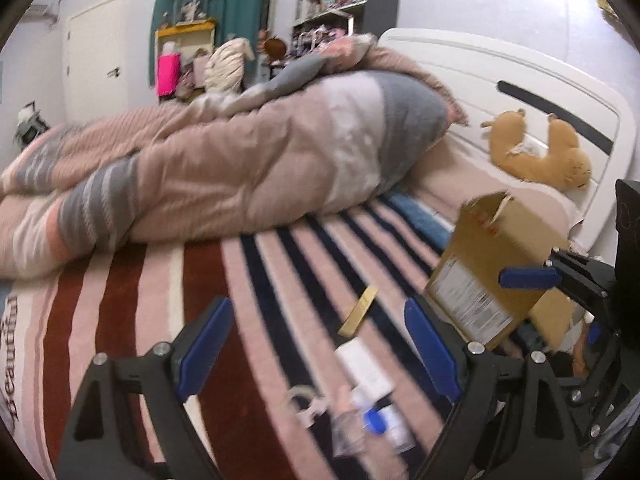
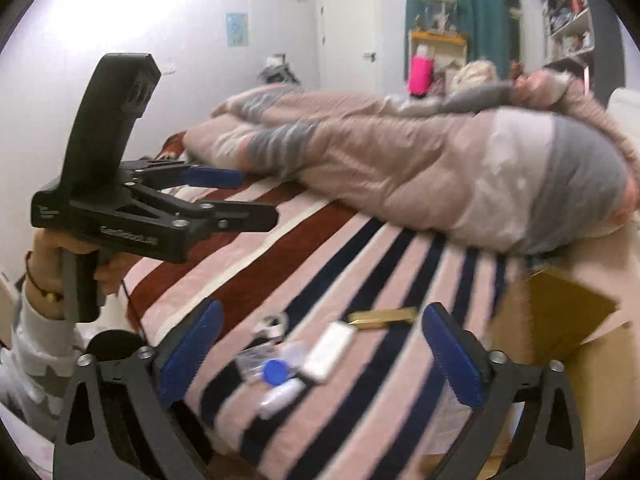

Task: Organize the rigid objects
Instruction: 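Grasp the clear plastic box with the left gripper while the right grasps the small white bottle, then carry the clear box into the cardboard box with the left gripper while the right carries the white bottle there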

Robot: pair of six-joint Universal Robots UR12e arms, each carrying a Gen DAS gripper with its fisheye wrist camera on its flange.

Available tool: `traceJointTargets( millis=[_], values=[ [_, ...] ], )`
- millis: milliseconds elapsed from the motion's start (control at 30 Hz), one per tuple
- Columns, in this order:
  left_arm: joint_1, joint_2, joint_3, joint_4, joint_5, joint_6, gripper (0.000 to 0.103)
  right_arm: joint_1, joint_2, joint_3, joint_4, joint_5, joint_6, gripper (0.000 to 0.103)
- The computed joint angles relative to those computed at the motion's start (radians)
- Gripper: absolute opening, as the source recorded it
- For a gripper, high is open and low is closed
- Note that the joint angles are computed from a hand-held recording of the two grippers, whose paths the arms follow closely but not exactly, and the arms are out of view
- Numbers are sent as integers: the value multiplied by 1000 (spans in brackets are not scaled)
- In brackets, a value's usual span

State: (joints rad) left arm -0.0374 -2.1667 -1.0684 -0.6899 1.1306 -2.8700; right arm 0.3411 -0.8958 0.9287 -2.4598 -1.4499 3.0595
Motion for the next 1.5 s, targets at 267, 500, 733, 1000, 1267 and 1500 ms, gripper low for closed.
traceJointTargets(
  millis=[267,500,733,1000,1267,1500],
  values=[
    [33,20,-141,11,-22,-26,85,16,42,38,124,48,159,71],
    [37,30,-205,-45,-98,-25,69,32,56,73,138,-22,251,47],
    [9,28,-205,-116,-106,51,46,32,14,122,113,-131,244,37],
    [-23,23,-214,-91,-5,61,31,18,9,150,78,-50,254,37],
    [-32,12,-219,-33,27,24,28,28,28,143,54,-95,264,20],
    [-38,8,-224,2,42,39,28,38,29,145,37,-136,222,20]
  ],
)
